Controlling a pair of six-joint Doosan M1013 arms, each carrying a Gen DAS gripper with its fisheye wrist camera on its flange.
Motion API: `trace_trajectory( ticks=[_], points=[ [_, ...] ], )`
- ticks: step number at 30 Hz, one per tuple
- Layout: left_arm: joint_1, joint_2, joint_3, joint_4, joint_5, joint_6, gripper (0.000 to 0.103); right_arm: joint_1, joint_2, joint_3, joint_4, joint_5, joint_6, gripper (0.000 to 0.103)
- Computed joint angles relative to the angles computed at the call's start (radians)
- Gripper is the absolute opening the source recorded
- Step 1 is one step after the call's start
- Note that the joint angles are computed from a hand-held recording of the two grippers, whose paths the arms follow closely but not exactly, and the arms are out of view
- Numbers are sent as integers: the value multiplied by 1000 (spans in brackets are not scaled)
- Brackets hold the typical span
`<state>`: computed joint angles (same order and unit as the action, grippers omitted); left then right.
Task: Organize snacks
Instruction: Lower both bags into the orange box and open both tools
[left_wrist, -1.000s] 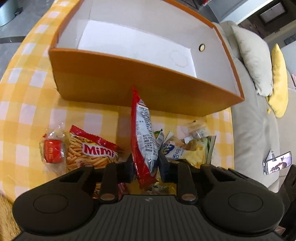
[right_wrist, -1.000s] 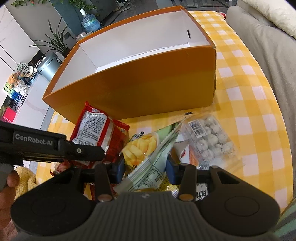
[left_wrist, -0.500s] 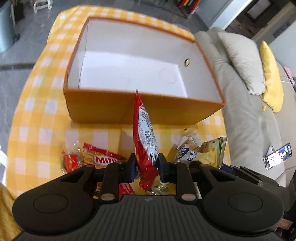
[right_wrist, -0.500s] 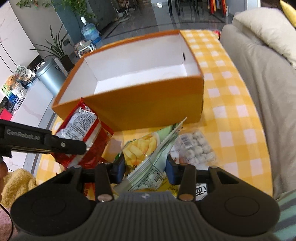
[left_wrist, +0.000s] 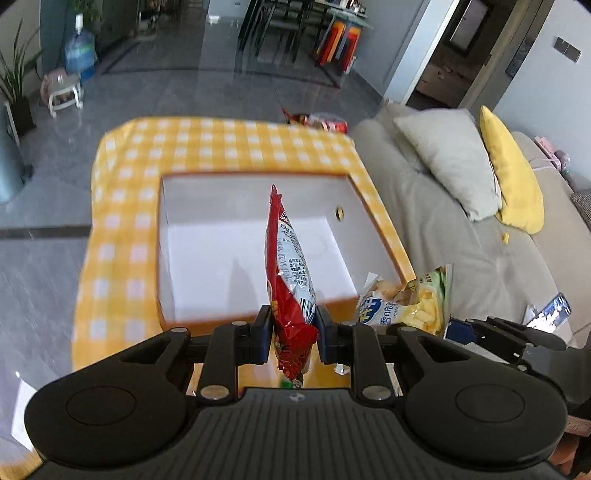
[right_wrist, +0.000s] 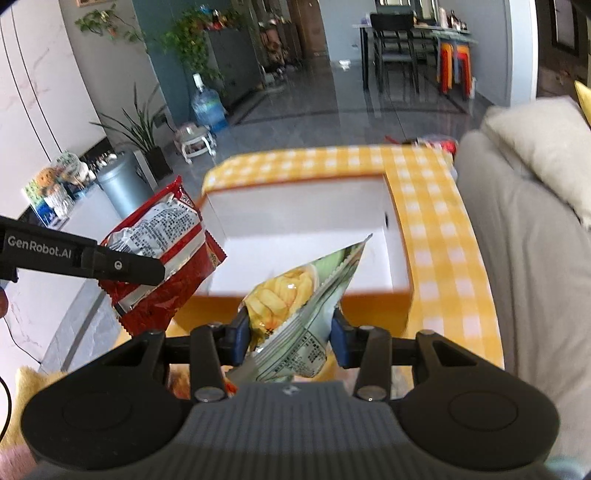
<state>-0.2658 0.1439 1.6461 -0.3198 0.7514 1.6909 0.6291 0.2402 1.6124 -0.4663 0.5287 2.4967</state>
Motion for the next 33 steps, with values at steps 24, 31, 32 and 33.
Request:
trace_trajectory(
  ticks=[24, 31, 32, 33],
  points=[
    [6, 186, -157, 241, 117, -68, 26, -52, 257, -318, 183, 185, -368, 41],
    [9, 216, -168, 203, 146, -20, 25, -61, 322, -391, 275, 302, -456, 42],
    [9, 219, -170, 203, 150, -19, 25, -65, 328, -399, 298, 317, -468, 42],
    [9, 222, -172, 203, 156, -21, 25, -69, 333, -404, 318, 330, -476, 42]
  ],
)
